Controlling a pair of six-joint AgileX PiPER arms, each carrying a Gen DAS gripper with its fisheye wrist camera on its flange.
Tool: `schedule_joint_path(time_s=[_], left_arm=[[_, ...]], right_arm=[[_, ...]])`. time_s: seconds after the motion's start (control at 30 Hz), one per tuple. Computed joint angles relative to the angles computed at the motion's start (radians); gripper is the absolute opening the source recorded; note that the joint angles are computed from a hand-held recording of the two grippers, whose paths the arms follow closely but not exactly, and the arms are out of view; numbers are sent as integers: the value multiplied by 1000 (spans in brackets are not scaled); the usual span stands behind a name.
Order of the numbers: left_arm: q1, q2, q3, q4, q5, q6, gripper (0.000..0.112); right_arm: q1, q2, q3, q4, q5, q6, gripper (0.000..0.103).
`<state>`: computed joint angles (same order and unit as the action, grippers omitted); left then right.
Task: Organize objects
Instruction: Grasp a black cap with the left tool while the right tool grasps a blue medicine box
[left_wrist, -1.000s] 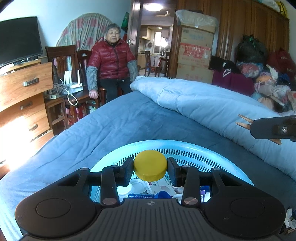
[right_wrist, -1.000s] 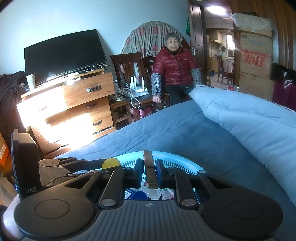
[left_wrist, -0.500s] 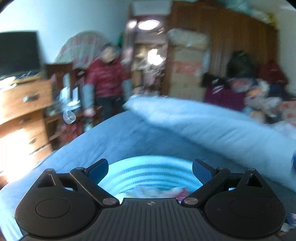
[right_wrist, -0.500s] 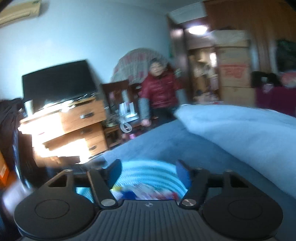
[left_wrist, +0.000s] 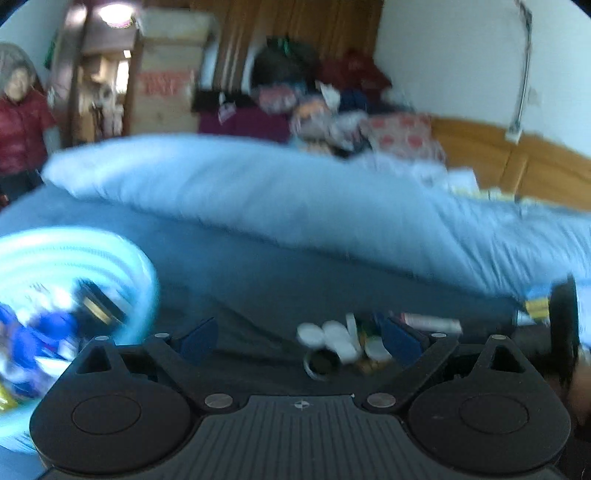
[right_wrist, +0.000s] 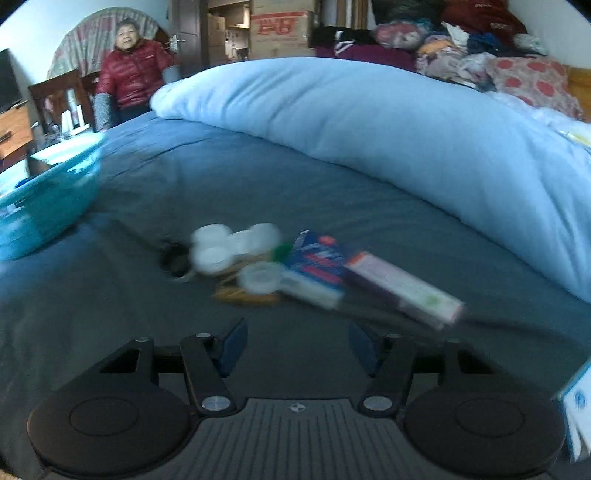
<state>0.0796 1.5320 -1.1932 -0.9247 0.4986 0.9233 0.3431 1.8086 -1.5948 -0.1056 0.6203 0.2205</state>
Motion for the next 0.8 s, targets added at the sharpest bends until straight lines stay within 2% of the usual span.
schedule_joint_path(time_s=[0.13, 0.2, 0.27, 0.3, 0.33, 0.43, 0.5, 0.57, 0.63, 0.7, 0.8], left_arm=[[-71, 54, 6, 84, -57, -83, 95], [-90, 79, 9, 119, -81, -110, 95], [-115, 111, -7, 147, -94, -124, 95], [-121, 141, -49, 173, -86, -148, 95], [-129, 158, -57, 162, -94, -131, 95], [-144, 235, -92, 79, -111, -18, 95], [-154, 297, -121, 64, -128, -10, 88], [-160, 353, -149, 28, -149, 21, 73], [-178, 409, -181, 8, -183, 48, 72], [-196, 449, -198, -67, -218, 142, 73], [-225, 497, -233, -105, -255, 224, 73]], right_arm=[[-92, 188, -214, 227, 36, -88, 69], [-96, 301, -374, 224, 108, -47, 69], [-93, 360, -438, 203, 115, -16, 69], [-90, 373, -455, 203, 117, -17, 64], [-87, 367, -432, 198, 92, -21, 55], [-75, 215, -189, 166, -73, -17, 54], [-71, 101, -44, 166, -151, -20, 54], [-52, -17, 112, 85, -210, 34, 54], [-22, -113, 252, -50, -234, 140, 55], [3, -174, 351, -141, -243, 206, 55], [7, -201, 425, -119, -258, 204, 55]])
